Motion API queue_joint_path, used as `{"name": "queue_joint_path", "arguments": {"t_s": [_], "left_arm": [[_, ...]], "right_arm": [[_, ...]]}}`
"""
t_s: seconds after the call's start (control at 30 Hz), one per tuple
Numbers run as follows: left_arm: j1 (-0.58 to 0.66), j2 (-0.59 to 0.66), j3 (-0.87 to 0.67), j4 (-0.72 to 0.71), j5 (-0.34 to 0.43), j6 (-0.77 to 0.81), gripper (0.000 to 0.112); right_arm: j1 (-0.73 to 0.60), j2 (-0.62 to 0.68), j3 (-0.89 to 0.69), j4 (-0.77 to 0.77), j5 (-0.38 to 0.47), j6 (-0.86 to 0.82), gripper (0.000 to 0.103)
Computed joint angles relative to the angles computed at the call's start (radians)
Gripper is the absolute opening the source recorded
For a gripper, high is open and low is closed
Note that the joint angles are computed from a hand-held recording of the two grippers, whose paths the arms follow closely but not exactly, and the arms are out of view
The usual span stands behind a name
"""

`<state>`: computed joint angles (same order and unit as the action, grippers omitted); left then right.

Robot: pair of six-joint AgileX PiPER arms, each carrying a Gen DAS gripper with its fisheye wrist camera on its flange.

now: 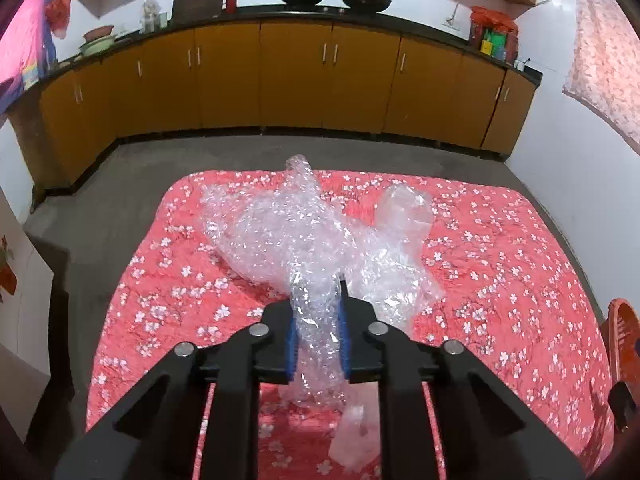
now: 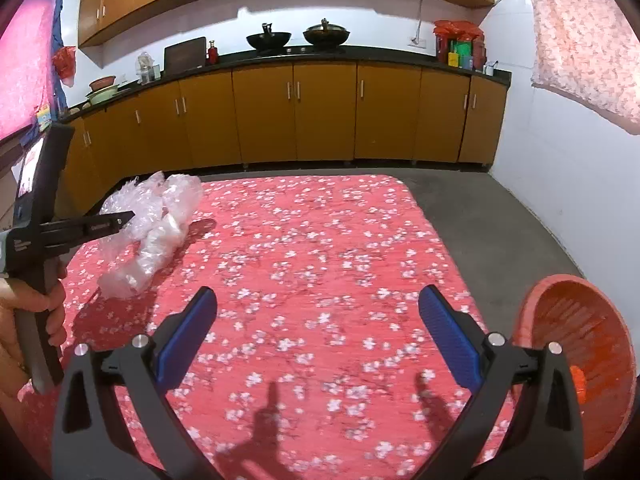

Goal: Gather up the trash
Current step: 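Grasp the bubble-wrap bag with the left tool while the right tool grasps a clear bag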

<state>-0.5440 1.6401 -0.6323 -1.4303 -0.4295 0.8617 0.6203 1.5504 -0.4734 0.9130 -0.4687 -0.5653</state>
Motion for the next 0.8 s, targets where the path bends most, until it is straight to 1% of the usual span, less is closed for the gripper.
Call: {"name": "queue_joint_path", "arguments": {"t_s": [0.2,0.37,0.47,0.53,0.63,0.73,0.8], "left_arm": [[0.000,-0.085,0.056,0.021,-0.032,0.012,0.012],[0.022,-0.161,0.105,0.019,-0.062,0.055,0.011],[0.059,-0.197,0.138,0.033,-0.059,0.067,0.011],[0.092,-0.213,0.160,0.060,-0.049,0.051,0.011],[0.149,-0.230,0.188,0.119,-0.030,0.022,0.011],[0.196,-0.233,0.205,0.181,-0.017,-0.015,0.011],[0.219,-0.233,0.214,0.218,-0.010,-0.043,0.011]], "right_arm": [[0.046,0.041,-0.054,0.014,0.012,0.002,0.099],[0.105,0.081,-0.124,0.032,0.029,0.003,0.098],[0.137,0.129,-0.198,0.036,0.049,-0.003,0.092],[0.149,0.169,-0.252,0.063,0.066,-0.036,0.083],[0.151,0.252,-0.356,0.137,0.121,-0.119,0.075],[0.158,0.324,-0.440,0.253,0.142,-0.229,0.074],[0.153,0.376,-0.507,0.383,0.153,-0.358,0.074]]}}
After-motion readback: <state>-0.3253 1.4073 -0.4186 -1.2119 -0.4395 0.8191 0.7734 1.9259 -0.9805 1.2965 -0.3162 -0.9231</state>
